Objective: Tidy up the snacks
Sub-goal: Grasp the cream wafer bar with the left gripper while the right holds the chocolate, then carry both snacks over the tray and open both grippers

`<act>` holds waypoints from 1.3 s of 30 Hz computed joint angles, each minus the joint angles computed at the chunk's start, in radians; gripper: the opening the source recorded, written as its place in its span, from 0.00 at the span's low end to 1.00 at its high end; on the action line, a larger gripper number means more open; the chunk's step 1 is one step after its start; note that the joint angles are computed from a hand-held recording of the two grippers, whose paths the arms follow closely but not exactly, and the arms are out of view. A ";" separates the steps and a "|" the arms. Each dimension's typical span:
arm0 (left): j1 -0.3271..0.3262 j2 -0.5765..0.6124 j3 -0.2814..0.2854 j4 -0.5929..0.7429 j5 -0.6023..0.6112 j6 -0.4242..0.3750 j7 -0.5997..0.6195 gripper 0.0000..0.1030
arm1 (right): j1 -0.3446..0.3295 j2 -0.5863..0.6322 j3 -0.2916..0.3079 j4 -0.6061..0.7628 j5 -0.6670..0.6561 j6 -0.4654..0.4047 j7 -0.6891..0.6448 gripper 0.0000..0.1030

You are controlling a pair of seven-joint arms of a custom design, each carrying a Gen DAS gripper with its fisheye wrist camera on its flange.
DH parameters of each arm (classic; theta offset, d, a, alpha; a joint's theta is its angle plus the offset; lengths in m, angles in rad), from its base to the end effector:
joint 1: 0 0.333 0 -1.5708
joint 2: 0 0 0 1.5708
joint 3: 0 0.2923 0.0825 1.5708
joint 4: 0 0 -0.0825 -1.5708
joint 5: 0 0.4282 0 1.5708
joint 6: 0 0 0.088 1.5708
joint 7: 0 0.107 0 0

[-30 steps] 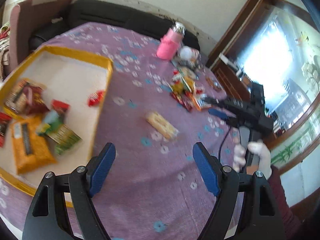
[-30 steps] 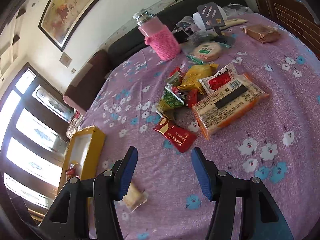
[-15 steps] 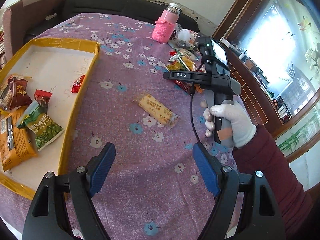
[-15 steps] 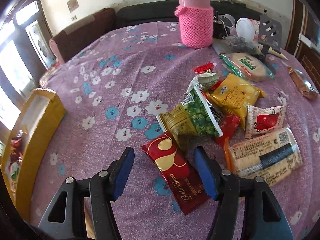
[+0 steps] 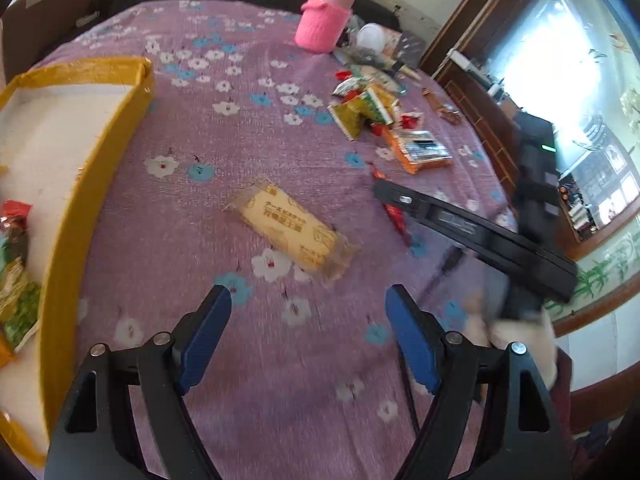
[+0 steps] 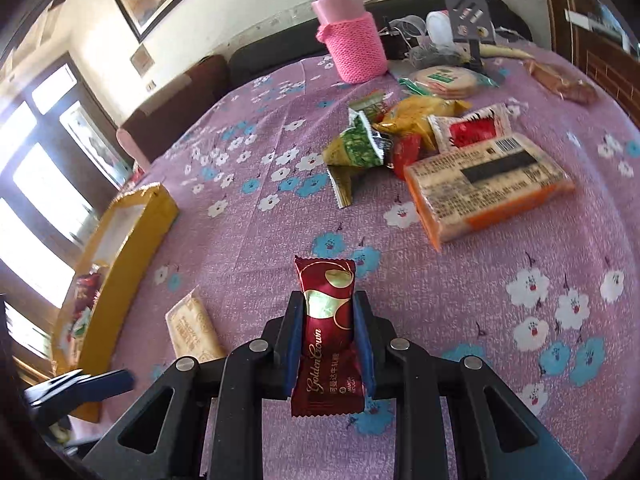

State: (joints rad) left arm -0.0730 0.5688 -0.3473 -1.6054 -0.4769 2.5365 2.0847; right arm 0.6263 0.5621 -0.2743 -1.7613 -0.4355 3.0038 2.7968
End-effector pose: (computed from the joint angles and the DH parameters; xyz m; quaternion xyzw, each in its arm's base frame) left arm 0.6968 -0.2684 0.3099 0.4854 -0.8179 0.3067 0.0374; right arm 0.6625 0.2993 0.2796 -0.5274 0.7696 -0.1595 0.3228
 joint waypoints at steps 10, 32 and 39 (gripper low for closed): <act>-0.155 0.113 0.100 0.133 0.353 0.133 -0.154 0.35 | 0.016 -0.023 -0.039 -0.050 0.009 0.046 0.049 0.25; -0.103 0.074 0.041 0.048 0.398 0.224 -0.169 0.30 | 0.074 -0.008 -0.097 -0.048 0.028 0.076 0.055 0.24; 0.108 -0.087 -0.104 -0.144 0.122 0.304 0.015 0.30 | 0.103 0.005 -0.125 -0.059 0.087 0.171 0.005 0.24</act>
